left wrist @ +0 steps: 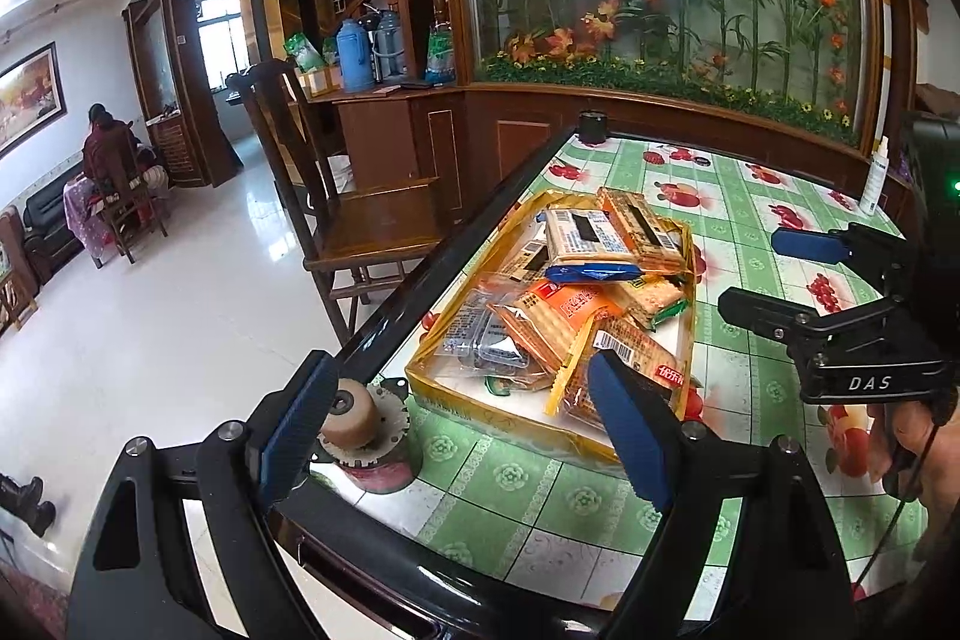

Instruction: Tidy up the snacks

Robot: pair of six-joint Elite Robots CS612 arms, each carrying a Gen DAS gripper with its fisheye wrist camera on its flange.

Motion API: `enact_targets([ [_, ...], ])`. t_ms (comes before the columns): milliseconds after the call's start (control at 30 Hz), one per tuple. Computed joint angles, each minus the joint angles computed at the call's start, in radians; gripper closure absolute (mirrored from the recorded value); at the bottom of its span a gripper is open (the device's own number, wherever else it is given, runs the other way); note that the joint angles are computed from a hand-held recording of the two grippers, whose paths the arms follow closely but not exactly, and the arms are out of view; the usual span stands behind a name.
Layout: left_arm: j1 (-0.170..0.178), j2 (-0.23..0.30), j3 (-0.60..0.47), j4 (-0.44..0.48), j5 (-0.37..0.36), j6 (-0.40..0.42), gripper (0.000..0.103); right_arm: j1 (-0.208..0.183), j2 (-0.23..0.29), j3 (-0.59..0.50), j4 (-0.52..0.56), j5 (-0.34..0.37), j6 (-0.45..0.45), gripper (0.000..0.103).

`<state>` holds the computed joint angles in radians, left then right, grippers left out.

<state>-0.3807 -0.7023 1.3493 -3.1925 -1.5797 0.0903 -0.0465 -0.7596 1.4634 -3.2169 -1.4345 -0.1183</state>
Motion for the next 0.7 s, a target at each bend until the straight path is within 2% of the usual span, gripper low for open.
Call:
enact_targets([
  [133, -0.003, -0.004, 0.008, -0.012, 0.018, 0.007, 0.017, -0.001, 0.001, -0.004, 0.002, 0.007, -0.014, 0.011],
  [700, 0.005, -0.017, 0.026, -0.023, -0.004, 0.001, 0.017, 0.007, 0.011, -0.024, -0.002, 0.008, -0.058, 0.011],
])
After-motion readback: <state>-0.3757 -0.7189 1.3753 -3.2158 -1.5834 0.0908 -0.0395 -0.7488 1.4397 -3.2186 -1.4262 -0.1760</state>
